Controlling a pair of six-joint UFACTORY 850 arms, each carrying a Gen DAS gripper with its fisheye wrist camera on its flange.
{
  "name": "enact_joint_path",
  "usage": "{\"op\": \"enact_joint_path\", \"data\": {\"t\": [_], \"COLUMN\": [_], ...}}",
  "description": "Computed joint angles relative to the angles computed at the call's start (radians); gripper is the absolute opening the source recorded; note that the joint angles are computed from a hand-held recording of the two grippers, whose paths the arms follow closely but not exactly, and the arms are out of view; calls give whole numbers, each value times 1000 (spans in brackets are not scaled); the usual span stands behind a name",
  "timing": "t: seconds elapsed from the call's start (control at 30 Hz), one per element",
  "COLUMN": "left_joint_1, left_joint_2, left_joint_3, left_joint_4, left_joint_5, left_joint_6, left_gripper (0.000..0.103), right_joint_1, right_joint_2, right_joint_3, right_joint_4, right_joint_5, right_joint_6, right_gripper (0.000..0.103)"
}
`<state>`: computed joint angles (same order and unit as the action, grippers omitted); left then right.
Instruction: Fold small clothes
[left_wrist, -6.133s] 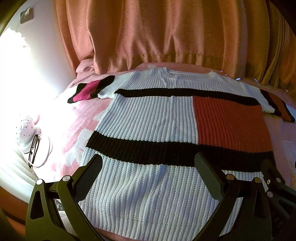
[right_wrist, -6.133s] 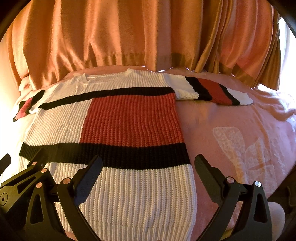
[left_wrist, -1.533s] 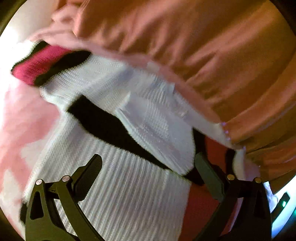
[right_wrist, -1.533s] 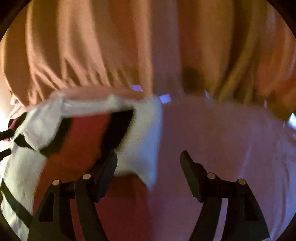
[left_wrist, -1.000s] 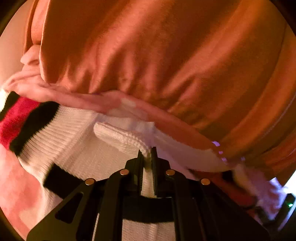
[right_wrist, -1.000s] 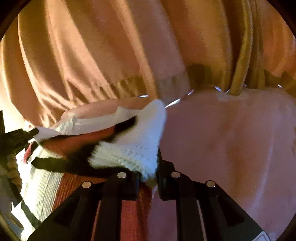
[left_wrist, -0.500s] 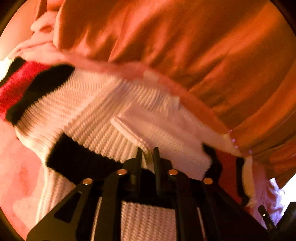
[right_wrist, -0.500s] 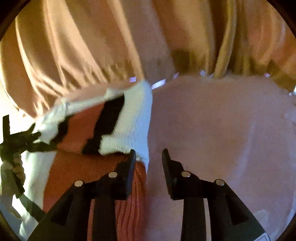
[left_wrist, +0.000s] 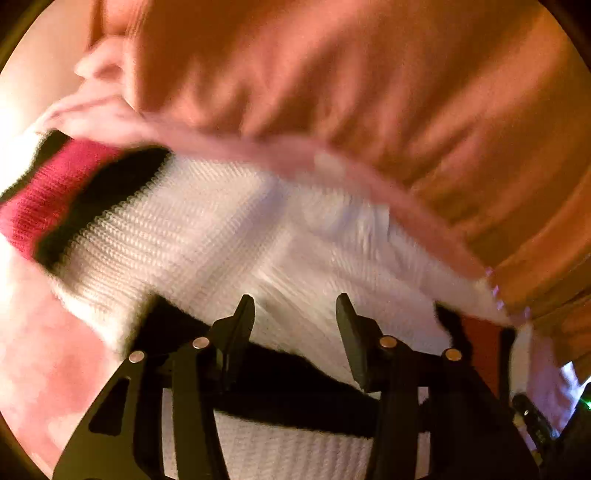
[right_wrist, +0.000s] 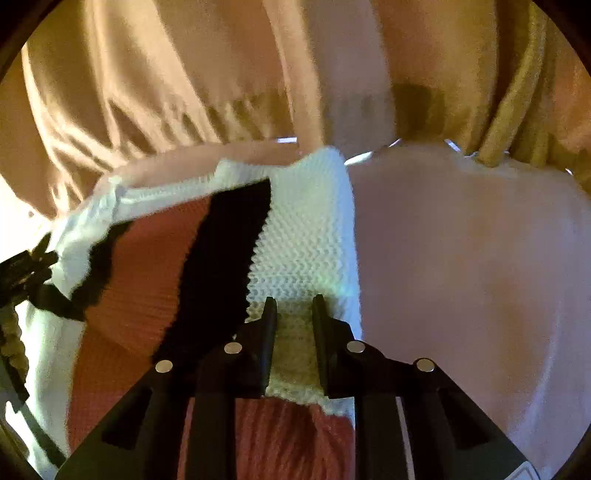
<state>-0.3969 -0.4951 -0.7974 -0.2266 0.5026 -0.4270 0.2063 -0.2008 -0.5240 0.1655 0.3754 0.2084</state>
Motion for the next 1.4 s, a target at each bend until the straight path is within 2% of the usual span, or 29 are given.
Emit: {"op": "enact_joint_path", "data": {"t": [0.07,0.13,0.2,0.3,0.4,0.43,0.5,0.53,0.57,0.6,0.63,0.67,0.7,0.73,0.77,0.87,0.97,1.07,1.13,1.17,1.23,1.3,1.37,1.4], "left_joint_1": [49,138,231,346,454,487,535,538,536,527,517,506,499,508,511,478,393,266,181,117,28,-69,-146,-166], "left_joint_2": [61,116,144,136,76,51,16,10,6,-6,-16,-23,-33,-39,-32,26,123,245,272,288,278,229,140,105], "left_joint_3": [66,116,145,138,87,68,46,49,49,35,22,14,1,-4,-4,30,73,117,106,101,75,23,-44,-67], "left_joint_4": [9,10,-30,-124,-211,-217,-119,-98,-116,-164,-224,-278,-302,-285,-232,-245,-278,-189,-145,-115,-57,-18,0,19], "left_joint_5": [51,56,48,14,-74,-101,-114,-82,-64,-63,-61,-56,-57,-53,-54,-4,68,125,136,139,120,67,-3,-31], "left_joint_6": [-18,-46,-32,21,80,70,-16,-22,14,85,160,225,267,268,227,215,289,245,236,226,205,195,182,159], "left_gripper": [53,73,74,84,84,84,84,84,83,75,60,49,32,17,11,10,9,9,9,9,10,11,17,28], "right_joint_1": [23,45,72,130,183,213,268,293,311,331,341,347,357,364,367,383,390,377,368,364,350,328,294,277], "right_joint_2": [57,110,148,174,194,199,205,208,206,202,198,195,186,181,176,173,178,192,209,217,237,254,267,272], "right_joint_3": [32,66,92,109,125,126,121,118,113,107,104,102,96,93,91,92,98,113,128,134,152,169,186,192], "right_joint_4": [68,68,65,145,164,241,416,485,525,552,560,562,568,565,552,558,594,560,561,562,554,541,514,499], "right_joint_5": [5,7,2,-25,-38,-34,-31,-28,-27,-25,-26,-28,-33,-36,-41,-38,-33,-37,-31,-30,-29,-35,-44,-49], "right_joint_6": [-63,-60,-45,-76,-45,-110,-272,-334,-369,-387,-389,-388,-388,-379,-364,-362,-394,-352,-345,-345,-339,-332,-317,-313], "right_gripper": [18,23,23,23,23,23,24,25,30,36,38,40,40,40,40,40,40,40,40,40,40,40,40,40]}}
